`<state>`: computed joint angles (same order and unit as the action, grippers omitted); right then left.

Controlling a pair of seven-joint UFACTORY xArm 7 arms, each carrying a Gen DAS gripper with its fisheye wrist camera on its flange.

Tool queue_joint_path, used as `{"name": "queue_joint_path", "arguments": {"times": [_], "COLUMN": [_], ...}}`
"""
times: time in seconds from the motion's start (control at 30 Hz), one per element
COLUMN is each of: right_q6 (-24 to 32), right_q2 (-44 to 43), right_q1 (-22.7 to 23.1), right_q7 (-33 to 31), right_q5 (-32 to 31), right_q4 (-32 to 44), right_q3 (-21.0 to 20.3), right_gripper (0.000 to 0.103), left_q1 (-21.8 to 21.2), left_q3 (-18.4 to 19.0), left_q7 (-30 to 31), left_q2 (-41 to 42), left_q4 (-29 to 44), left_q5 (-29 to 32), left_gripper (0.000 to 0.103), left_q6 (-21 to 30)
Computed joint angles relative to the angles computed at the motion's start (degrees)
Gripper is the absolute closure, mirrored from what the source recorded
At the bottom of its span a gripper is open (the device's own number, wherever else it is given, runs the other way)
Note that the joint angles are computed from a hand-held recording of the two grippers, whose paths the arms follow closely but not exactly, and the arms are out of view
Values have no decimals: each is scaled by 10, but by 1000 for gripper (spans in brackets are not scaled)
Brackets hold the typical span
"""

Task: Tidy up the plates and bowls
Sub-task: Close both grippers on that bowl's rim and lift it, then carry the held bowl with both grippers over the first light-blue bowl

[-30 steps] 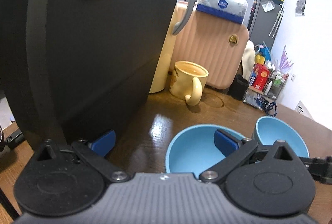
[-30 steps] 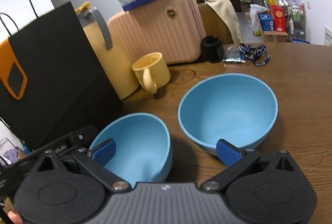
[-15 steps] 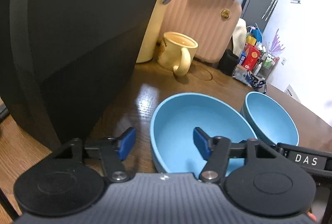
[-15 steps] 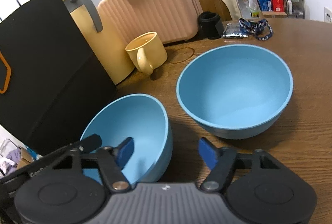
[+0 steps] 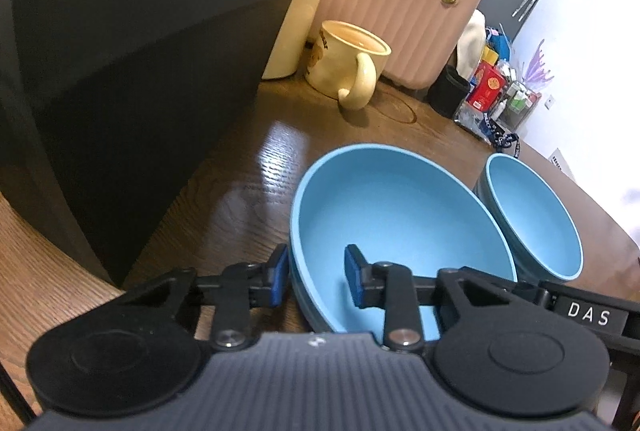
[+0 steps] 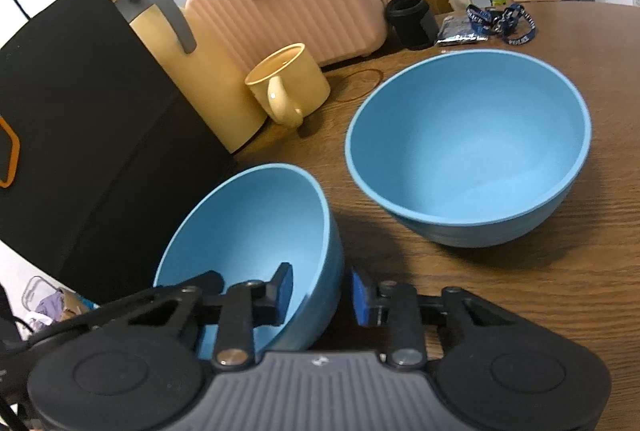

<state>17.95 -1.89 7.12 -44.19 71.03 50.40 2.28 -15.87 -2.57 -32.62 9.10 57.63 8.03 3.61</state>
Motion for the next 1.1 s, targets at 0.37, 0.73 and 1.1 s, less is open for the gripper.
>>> {"name": "queue_joint_path", "arguments": {"times": [0.37, 0.73, 1.1], "right_q6": [-23, -46, -78], "right_q2": [-4, -21, -69], "right_q1": [6, 17, 43], "right_q7": [-15, -47, -22], "right_q5": [15, 58, 53], "right_q4": [-6, -14, -48], "right_q3": [3, 1, -7], "right_gripper": [80, 86, 86], "left_q1": [-20, -116, -95], "left_q3": [22, 142, 119], "left_q7": [-13, -148, -244], "left_q2": [-1, -26, -58], "left_q4": [-7, -28, -31], "left_q5": [27, 169, 267], "left_gripper": [76, 79, 79], "left_q6": [-27, -65, -30]}}
